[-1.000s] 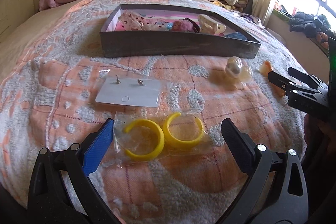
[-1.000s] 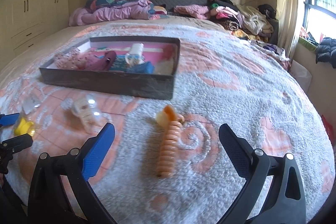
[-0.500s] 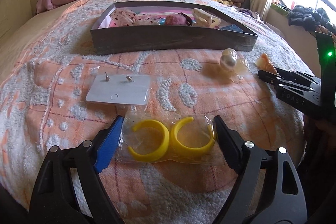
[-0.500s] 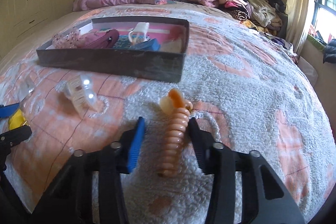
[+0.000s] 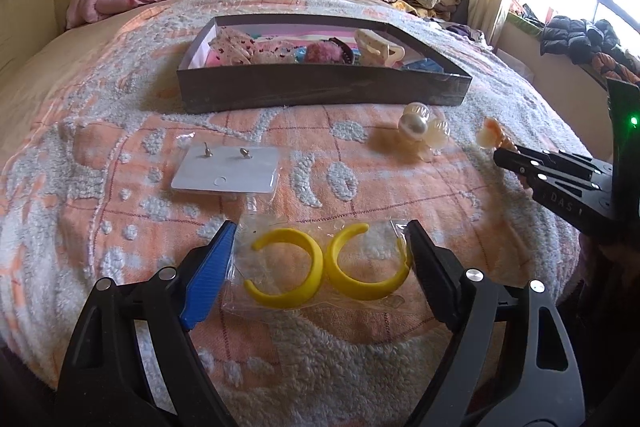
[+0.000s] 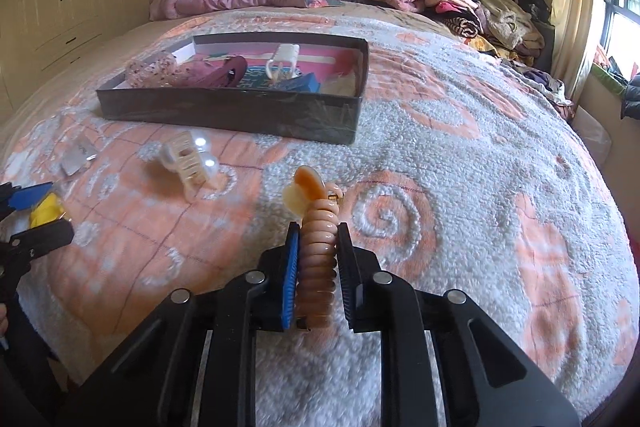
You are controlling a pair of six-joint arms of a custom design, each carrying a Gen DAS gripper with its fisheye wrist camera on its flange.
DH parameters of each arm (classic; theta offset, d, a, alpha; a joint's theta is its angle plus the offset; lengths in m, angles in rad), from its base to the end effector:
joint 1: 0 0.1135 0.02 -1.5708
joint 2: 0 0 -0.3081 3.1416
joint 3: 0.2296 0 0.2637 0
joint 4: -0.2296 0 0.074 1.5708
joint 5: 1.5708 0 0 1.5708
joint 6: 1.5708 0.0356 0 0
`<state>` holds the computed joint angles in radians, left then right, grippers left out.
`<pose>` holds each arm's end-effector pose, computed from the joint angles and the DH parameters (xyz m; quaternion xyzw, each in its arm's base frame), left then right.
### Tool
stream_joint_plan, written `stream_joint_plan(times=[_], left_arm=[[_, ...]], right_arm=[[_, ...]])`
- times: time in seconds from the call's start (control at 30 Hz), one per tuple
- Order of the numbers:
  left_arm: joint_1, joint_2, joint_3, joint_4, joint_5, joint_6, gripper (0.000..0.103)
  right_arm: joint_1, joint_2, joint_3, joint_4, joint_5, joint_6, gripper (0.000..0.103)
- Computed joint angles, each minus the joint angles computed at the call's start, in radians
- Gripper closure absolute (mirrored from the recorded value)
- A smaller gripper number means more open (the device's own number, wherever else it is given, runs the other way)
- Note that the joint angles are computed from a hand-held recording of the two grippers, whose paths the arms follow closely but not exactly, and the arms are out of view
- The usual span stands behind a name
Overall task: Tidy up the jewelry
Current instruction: 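Grasp the yellow bangle packet with the left tool while the right tool grasps the orange spiral tie, then carry the bangle packet and spiral tie over the tray with both tools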
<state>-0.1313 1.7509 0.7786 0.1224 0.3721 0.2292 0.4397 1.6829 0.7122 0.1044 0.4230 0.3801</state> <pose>0.3356 -0.0574 0.1578 0.2290 0.8930 -0.1559 0.3547 0.2939 0.1221 0.1605 0.0451 0.9194 -0.0463 0.3879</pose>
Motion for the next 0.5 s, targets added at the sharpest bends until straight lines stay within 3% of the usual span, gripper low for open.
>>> stream_joint_plan(times=[0.5], left_arm=[[0.075, -0.075, 0.072, -0.074, 0.072, -0.034, 0.028]], right_arm=[[0.088, -0.112, 0.071, -0.043, 0.032, -0.062, 0.085]])
